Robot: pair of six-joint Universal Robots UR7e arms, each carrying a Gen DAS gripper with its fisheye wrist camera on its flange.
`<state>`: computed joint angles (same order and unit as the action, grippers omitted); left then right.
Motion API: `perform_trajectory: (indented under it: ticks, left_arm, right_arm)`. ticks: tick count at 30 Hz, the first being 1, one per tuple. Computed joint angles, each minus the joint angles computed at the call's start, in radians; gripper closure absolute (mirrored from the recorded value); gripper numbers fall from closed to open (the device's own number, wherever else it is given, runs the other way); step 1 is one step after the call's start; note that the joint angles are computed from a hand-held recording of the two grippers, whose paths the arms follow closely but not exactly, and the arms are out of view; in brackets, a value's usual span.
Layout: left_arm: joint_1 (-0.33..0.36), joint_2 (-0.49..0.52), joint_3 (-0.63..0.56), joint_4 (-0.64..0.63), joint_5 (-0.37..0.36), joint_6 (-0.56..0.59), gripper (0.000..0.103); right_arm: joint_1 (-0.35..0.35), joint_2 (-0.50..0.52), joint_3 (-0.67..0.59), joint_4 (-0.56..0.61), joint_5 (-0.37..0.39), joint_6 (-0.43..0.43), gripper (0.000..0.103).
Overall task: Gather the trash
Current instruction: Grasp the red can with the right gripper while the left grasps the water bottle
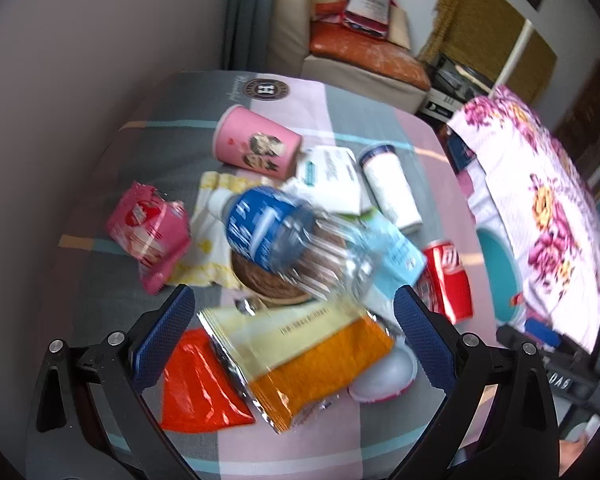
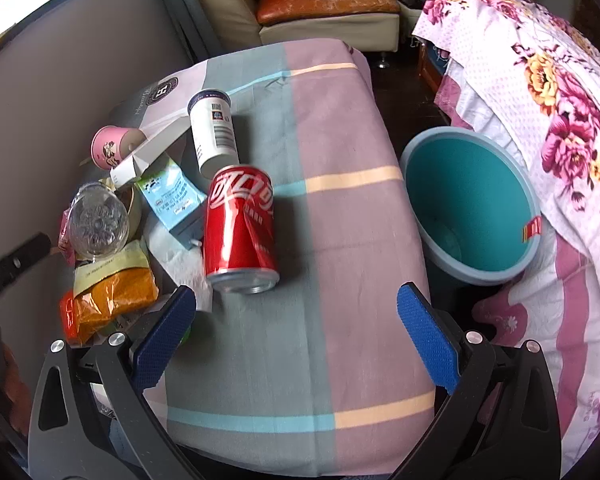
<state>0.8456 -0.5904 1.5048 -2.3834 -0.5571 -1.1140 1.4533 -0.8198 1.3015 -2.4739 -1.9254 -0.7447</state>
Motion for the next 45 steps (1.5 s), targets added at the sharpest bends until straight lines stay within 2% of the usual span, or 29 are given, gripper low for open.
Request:
perform_trajectory:
  ticks: [4,10,12,14,19,22,26,28,29,30,34,38,40,43,45]
  left_arm:
    - [0.043,-0.021,-0.037,-0.014,-0.086,0.029,0.006]
    - [0.096,0.018,-0.162,0.055,-0.131,0.022,0.006]
    - [0.109,0.032,-0.188,0.079,-0.142,0.005,0.006]
    - [0.125,0.055,-0.228,0.135,-0.150,-0.025,0.006]
    - [0.146,0.073,-0.240,0.171,-0.185,-0.019,0.006]
    - [0.150,0.063,-0.208,0.149,-0.209,0.011,0.009]
    - [0.140,0.041,-0.149,0.119,-0.191,0.036,0.015]
    - [0.132,0.032,-0.129,0.115,-0.177,0.053,0.018]
    - [0.126,0.030,-0.122,0.118,-0.160,0.066,0.019]
    - [0.122,0.031,-0.122,0.126,-0.150,0.075,0.020]
    - [0.117,0.028,-0.113,0.141,-0.137,0.115,0.021]
    - [0.128,0.038,-0.149,0.205,-0.147,0.101,0.020]
    - [0.128,0.035,-0.144,0.187,-0.152,0.109,0.022]
    - [0.111,0.032,-0.135,0.194,-0.121,0.112,0.024]
    - [0.098,0.016,-0.107,0.166,-0.112,0.119,0.026]
  right_arm:
    - [0.005,0.027,-0.046,0.040,0.000,0.004,0.006]
    - [0.005,0.063,-0.115,0.125,0.028,0.013,0.007]
    - [0.007,0.081,-0.151,0.168,0.031,0.017,0.019]
    - [0.011,0.103,-0.195,0.224,0.034,0.028,0.026]
    - [0.026,0.167,-0.302,0.347,0.019,0.033,0.027]
    - [0.034,0.209,-0.363,0.410,0.003,0.038,0.027]
    - [0.041,0.254,-0.421,0.474,-0.013,0.044,0.027]
    - [0.045,0.271,-0.435,0.499,-0.019,0.039,0.038]
    - [0.045,0.279,-0.446,0.516,-0.018,0.042,0.055]
    - [0.045,0.280,-0.444,0.516,-0.018,0.041,0.058]
    - [0.050,0.266,-0.407,0.486,-0.031,0.016,0.058]
    - [0.055,0.283,-0.415,0.480,-0.056,0.024,0.052]
    - [0.057,0.284,-0.398,0.451,-0.059,0.013,0.051]
    - [0.053,0.262,-0.360,0.426,-0.035,-0.008,0.058]
    - [0.048,0.238,-0.338,0.416,-0.008,-0.010,0.059]
